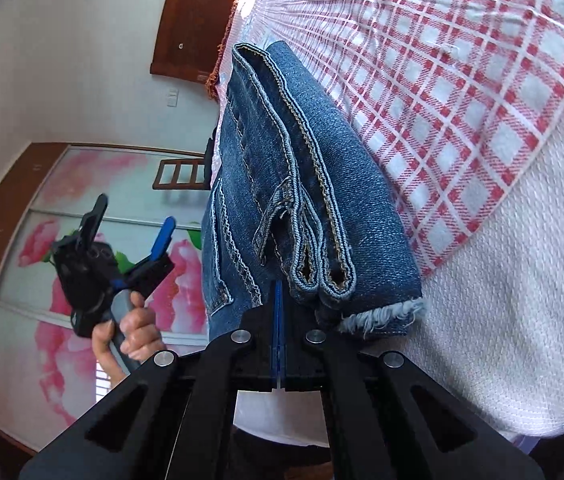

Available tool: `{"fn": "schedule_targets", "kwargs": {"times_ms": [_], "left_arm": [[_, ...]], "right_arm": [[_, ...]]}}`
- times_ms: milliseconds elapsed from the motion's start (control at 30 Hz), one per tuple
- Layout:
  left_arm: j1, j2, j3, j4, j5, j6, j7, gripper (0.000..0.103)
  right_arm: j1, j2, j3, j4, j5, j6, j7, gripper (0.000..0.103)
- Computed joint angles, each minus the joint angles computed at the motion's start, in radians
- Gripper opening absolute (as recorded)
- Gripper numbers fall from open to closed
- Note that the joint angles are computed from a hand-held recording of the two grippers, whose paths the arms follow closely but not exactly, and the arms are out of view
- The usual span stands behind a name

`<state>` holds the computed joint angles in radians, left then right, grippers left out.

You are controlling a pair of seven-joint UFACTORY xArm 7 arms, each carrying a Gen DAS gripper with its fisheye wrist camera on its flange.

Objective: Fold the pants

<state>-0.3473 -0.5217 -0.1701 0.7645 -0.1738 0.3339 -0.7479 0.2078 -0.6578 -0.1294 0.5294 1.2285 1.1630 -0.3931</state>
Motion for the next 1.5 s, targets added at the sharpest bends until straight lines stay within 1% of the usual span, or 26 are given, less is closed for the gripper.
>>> {"fn": "schedule_targets", "kwargs": {"times_ms": [67, 100, 133, 200, 267, 367, 433, 467, 533, 600, 700, 767, 867, 967, 1033, 1067, 1133, 1167, 1200, 1233, 1267, 1300, 1333, 1367, 1400, 1500], "left_arm": [[-0.031, 0.06, 0.05, 0.001, -0.048, 0.019, 0.028, 0.1], [-0.016, 0.082, 0.051, 0.003, -0.05, 0.053, 0.019, 0.098], [-0.014, 0.096, 0.061, -0.009, -0.049, 0.059, 0.009, 0.089], [-0.023, 0.096, 0.072, -0.052, -0.111, -0.02, 0.029, 0.09], [-0.019, 0.112, 0.067, -0.034, -0.118, -0.015, 0.02, 0.096], [0.039, 0.133, -0.004, 0.023, -0.01, 0.076, -0.024, 0.096], [0.087, 0.121, -0.075, 0.068, 0.105, 0.173, -0.098, 0.096], [0.095, 0.102, -0.1, 0.076, 0.146, 0.206, -0.131, 0.096], [0.064, 0.04, -0.116, 0.054, 0.165, 0.218, -0.15, 0.096], [0.027, -0.034, -0.13, 0.01, 0.15, 0.211, -0.184, 0.096], [-0.003, -0.12, -0.183, -0.034, 0.151, 0.24, -0.261, 0.096], [-0.021, -0.141, -0.223, -0.052, 0.161, 0.259, -0.303, 0.097], [0.001, -0.171, -0.304, -0.058, 0.251, 0.321, -0.358, 0.097], [0.018, -0.14, -0.321, -0.044, 0.302, 0.34, -0.394, 0.097], [0.022, -0.131, -0.32, -0.038, 0.33, 0.35, -0.411, 0.097], [0.024, -0.132, -0.323, -0.039, 0.343, 0.35, -0.424, 0.097], [0.023, -0.128, -0.329, -0.038, 0.37, 0.354, -0.433, 0.097], [0.023, -0.128, -0.332, -0.038, 0.383, 0.355, -0.439, 0.097], [0.023, -0.127, -0.336, -0.036, 0.394, 0.359, -0.445, 0.097], [0.021, -0.125, -0.337, -0.034, 0.403, 0.364, -0.448, 0.097], [0.022, -0.121, -0.347, -0.027, 0.411, 0.373, -0.46, 0.097], [0.019, -0.119, -0.344, -0.027, 0.417, 0.374, -0.462, 0.097], [0.019, -0.115, -0.349, -0.023, 0.424, 0.377, -0.471, 0.097], [0.017, -0.115, -0.348, -0.024, 0.431, 0.378, -0.474, 0.097], [0.016, -0.113, -0.35, -0.023, 0.438, 0.379, -0.478, 0.097], [0.015, -0.107, -0.355, -0.018, 0.457, 0.387, -0.491, 0.097]], "right_arm": [[-0.005, 0.012, -0.013, 0.005, -0.012, 0.01, -0.016, 0.0], [-0.006, 0.011, -0.012, 0.004, -0.01, 0.01, -0.02, 0.0], [-0.005, 0.011, -0.012, 0.002, -0.004, 0.012, -0.025, 0.0], [-0.006, 0.023, -0.016, 0.003, 0.003, 0.016, -0.037, 0.0], [-0.01, 0.03, -0.017, 0.003, 0.007, 0.022, -0.047, 0.0], [-0.026, 0.024, -0.026, -0.003, -0.003, 0.043, -0.048, 0.0], [-0.028, 0.044, -0.022, 0.001, 0.004, 0.039, -0.064, 0.0], [-0.031, 0.044, -0.021, 0.0, 0.006, 0.041, -0.066, 0.0], [-0.036, 0.05, -0.02, 0.003, 0.01, 0.044, -0.07, 0.0], [-0.041, 0.047, -0.017, 0.0, 0.011, 0.047, -0.071, 0.0], [-0.046, 0.043, -0.01, -0.004, 0.012, 0.042, -0.067, 0.0], [-0.046, 0.037, -0.007, -0.006, 0.012, 0.039, -0.063, 0.0], [-0.047, 0.032, -0.001, 0.0, -0.002, 0.039, -0.035, 0.0], [-0.052, 0.009, 0.021, 0.033, -0.08, 0.051, 0.063, 0.0], [-0.05, -0.027, 0.038, 0.062, -0.156, 0.055, 0.108, 0.004], [-0.044, -0.053, 0.039, 0.071, -0.178, 0.05, 0.113, 0.01], [-0.017, -0.092, 0.024, 0.083, -0.169, 0.032, 0.091, 0.031], [-0.004, -0.097, 0.02, 0.093, -0.164, 0.022, 0.087, 0.052], [0.006, -0.093, 0.021, 0.104, -0.166, 0.011, 0.087, 0.065], [0.013, -0.083, 0.026, 0.113, -0.178, -0.002, 0.089, 0.065], [0.012, -0.064, 0.039, 0.122, -0.217, -0.011, 0.104, 0.065], [-0.001, -0.038, 0.052, 0.123, -0.242, -0.008, 0.103, 0.061], [0.024, -0.036, 0.023, 0.102, -0.224, -0.026, 0.095, 0.059], [0.023, -0.039, 0.009, 0.088, -0.207, -0.028, 0.106, 0.049], [0.016, -0.044, 0.01, 0.092, -0.227, -0.023, 0.128, 0.046], [0.006, -0.067, 0.062, 0.151, -0.357, -0.011, 0.184, 0.047]]}}
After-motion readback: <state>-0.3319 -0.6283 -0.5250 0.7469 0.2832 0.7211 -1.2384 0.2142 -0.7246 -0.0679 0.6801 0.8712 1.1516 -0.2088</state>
